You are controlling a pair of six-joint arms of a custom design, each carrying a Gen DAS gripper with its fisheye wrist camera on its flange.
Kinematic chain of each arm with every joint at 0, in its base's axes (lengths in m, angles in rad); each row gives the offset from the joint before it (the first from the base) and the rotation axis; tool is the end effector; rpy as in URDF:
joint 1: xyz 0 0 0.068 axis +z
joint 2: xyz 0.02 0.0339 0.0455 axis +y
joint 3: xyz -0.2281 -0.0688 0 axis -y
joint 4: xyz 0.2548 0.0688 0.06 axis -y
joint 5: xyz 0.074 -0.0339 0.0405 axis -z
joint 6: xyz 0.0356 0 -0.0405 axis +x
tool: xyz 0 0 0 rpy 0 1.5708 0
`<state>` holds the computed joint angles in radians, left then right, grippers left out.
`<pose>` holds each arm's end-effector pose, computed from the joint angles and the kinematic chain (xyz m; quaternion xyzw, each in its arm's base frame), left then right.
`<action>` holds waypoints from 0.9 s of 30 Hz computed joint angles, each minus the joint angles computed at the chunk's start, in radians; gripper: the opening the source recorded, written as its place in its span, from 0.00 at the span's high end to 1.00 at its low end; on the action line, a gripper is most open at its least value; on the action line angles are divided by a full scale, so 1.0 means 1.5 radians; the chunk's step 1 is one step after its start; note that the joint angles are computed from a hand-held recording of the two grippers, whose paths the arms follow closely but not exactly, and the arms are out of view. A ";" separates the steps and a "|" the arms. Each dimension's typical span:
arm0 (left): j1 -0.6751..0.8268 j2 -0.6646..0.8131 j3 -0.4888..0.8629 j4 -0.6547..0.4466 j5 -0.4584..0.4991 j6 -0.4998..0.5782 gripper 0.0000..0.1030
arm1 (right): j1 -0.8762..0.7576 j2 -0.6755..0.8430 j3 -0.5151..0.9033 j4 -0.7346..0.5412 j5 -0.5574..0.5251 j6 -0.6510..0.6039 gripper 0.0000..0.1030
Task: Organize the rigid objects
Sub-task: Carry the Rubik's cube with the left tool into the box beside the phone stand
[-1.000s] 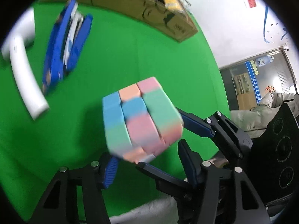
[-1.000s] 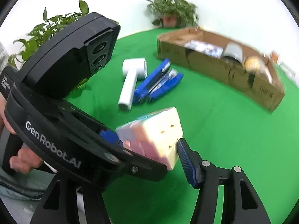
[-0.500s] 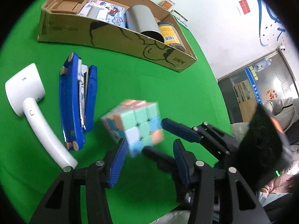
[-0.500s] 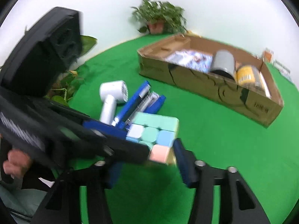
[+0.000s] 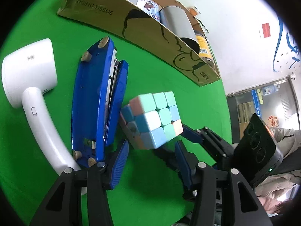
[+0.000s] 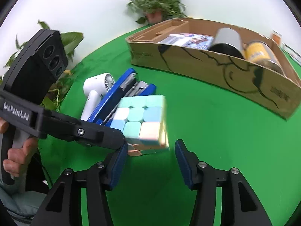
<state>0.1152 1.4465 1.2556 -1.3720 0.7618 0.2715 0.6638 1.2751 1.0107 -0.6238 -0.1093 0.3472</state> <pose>0.2552 0.0048 0.2506 0.0739 0.9254 -0.3641 0.0750 0.2214 0.1781 0.2382 -0.1664 0.9263 0.2069 0.2675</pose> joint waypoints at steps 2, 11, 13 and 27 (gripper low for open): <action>0.003 0.002 0.002 -0.002 -0.001 -0.001 0.51 | 0.008 0.009 0.010 0.001 -0.013 -0.005 0.46; 0.003 0.016 0.021 0.000 -0.001 0.008 0.51 | -0.002 0.010 0.008 -0.002 -0.005 -0.026 0.46; -0.007 0.018 0.026 0.011 -0.004 -0.005 0.51 | 0.003 0.036 0.024 0.003 -0.001 -0.037 0.46; -0.066 -0.055 0.039 0.052 -0.064 -0.034 0.52 | 0.063 0.022 0.051 -0.008 0.116 0.017 0.50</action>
<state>0.0169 1.3647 1.3140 -1.2935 0.6651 0.2207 0.7577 1.3079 1.0877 -0.6363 0.0651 0.3723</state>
